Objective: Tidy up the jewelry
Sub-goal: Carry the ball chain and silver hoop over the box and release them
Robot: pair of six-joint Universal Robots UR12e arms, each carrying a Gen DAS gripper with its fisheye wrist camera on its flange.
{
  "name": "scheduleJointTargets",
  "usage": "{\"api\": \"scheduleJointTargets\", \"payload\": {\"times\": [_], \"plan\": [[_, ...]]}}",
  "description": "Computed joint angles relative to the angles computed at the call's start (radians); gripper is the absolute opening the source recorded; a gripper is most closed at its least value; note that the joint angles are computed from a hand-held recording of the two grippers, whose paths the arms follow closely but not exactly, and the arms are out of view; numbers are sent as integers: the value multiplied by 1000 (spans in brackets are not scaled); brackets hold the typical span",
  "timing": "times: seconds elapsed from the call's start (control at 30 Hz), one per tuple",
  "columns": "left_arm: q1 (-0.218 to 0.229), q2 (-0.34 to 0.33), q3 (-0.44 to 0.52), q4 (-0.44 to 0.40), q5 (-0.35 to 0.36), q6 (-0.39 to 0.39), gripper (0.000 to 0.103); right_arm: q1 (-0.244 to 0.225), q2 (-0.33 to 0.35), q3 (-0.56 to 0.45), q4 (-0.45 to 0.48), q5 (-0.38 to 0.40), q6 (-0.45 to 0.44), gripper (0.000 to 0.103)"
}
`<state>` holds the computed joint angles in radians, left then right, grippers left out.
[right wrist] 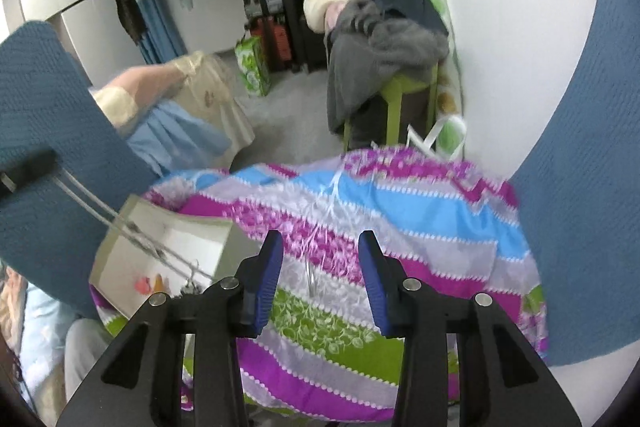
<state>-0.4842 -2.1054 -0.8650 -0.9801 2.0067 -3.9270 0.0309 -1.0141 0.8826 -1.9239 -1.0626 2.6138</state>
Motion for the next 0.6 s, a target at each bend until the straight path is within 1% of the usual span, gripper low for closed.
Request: {"api": "scheduleJointTargets", "payload": {"times": [0.07, 0.13, 0.17, 0.23, 0.33, 0.47, 0.53, 0.6], "plan": [[5, 20, -27, 2, 10, -7, 2, 1, 7, 13, 22, -3, -10, 39], [9, 41, -55, -7, 29, -10, 2, 1, 17, 21, 37, 3, -14, 44], [9, 48, -66, -12, 39, -12, 2, 3, 25, 22, 52, 5, -20, 44], [14, 74, -111, -5, 45, -25, 2, 8, 33, 33, 51, 4, -33, 44], [25, 107, -178, 14, 38, -59, 2, 17, 60, 23, 51, 13, -39, 44], [40, 133, -248, 12, 14, -94, 2, 27, 101, -10, 25, -12, -21, 44], [46, 138, -270, 8, 6, -109, 2, 33, 124, -32, 7, -29, -16, 48], [55, 142, -292, 6, -8, -123, 2, 37, 149, -60, 11, -37, -17, 51]]}}
